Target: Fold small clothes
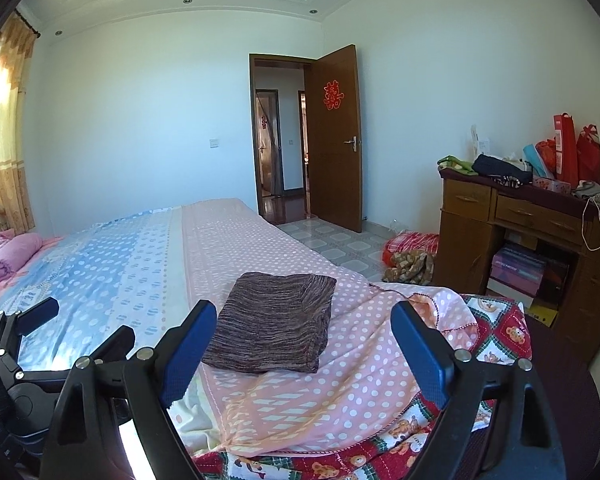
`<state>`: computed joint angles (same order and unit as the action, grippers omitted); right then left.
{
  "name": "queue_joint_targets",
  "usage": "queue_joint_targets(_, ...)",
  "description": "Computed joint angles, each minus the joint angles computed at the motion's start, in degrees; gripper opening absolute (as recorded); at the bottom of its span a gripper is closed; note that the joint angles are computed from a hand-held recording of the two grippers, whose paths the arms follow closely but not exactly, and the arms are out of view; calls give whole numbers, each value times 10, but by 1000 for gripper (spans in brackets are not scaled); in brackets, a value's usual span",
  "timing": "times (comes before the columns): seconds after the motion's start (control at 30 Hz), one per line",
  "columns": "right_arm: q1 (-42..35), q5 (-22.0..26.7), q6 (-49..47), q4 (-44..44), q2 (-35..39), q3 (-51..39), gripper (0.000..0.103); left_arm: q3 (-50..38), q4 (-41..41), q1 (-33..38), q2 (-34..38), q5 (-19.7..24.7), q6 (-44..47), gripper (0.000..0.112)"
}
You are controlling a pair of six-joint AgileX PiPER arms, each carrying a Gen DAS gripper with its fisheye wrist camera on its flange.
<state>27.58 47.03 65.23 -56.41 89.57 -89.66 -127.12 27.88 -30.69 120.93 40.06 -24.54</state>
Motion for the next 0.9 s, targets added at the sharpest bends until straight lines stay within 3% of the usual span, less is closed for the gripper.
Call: queue_joint_targets(0.9,-12,-13,-8,14,-2,2,90,12,-1,3,-6,-4,2,103)
